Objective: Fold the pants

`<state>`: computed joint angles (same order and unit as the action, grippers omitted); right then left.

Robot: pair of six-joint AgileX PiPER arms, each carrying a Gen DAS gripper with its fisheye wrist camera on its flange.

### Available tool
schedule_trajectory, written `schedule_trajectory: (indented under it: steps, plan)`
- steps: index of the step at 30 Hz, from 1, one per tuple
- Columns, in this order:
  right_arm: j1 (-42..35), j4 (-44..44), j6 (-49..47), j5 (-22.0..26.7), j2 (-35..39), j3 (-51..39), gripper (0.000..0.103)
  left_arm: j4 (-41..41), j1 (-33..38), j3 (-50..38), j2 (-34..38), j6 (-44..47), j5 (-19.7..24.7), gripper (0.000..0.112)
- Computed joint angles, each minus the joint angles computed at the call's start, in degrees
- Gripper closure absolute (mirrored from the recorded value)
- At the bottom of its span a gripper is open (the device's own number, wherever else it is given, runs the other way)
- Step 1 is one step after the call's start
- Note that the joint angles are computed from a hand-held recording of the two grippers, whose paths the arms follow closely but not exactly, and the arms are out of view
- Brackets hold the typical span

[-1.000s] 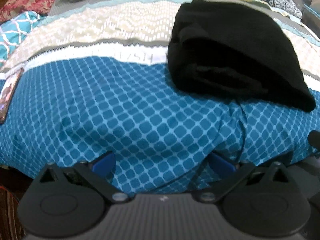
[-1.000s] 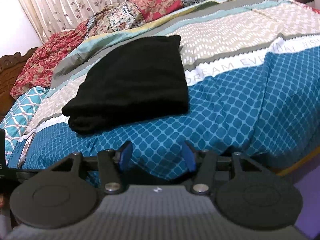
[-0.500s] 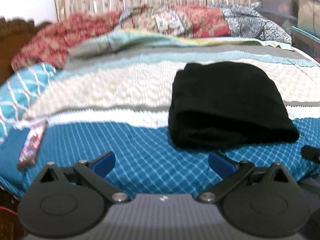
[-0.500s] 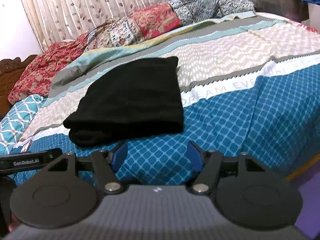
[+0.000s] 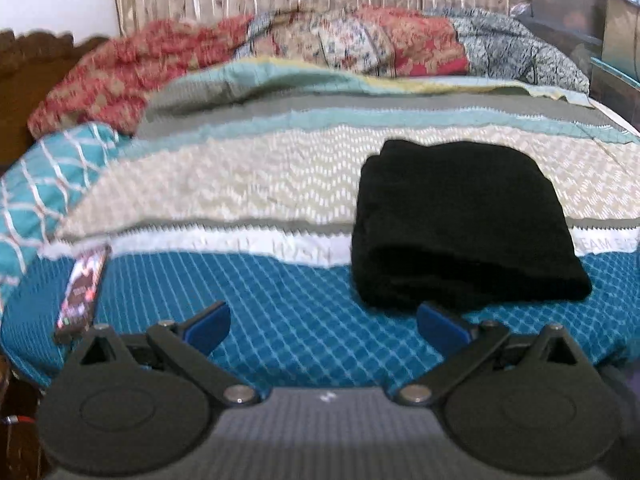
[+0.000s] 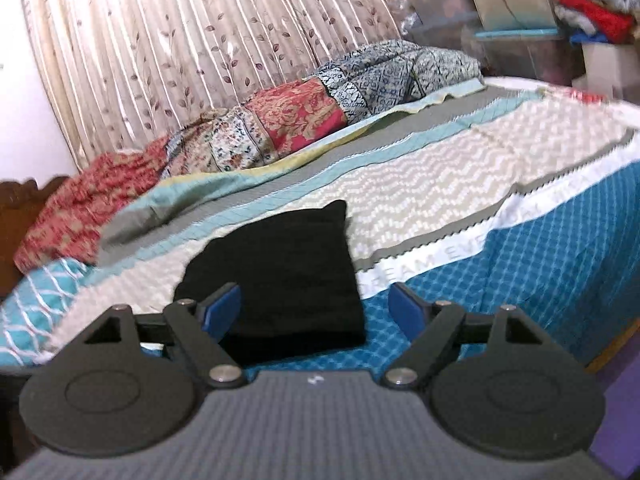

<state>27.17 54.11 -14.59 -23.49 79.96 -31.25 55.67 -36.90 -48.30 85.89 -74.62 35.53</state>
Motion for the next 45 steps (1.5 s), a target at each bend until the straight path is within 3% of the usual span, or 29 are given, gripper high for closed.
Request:
schedule_trajectory:
  steps: [4,6,12,24,45]
  plan:
    - [-0.8,-4.1,2.6,6.9,1.0,-1.7,0.016,-4.5,0.3,0.3,0.5,2.7,-0.1,0.009]
    - [-0.5,-0.1,-1.9,8.4,2.3,-2.9,0.016,-8.1,0.5,-0.3,1.1,5.3,0.3,0.009]
    - [-1.7,2.9,-3.1,10.9,3.0,-4.0,0.016,-13.4,1.4,-1.3,3.0,9.7,0.7,0.009]
    - [-3.4,-2.6,2.3,14.2,2.4,-3.1,0.016,-17.2,2.6,-2.1,4.3,13.4,0.9,0.009]
    - [-3.7,-0.9,1.1,14.7,2.4,-3.1,0.016,-17.0,2.6,-2.1,4.8,13.8,1.5,0.009]
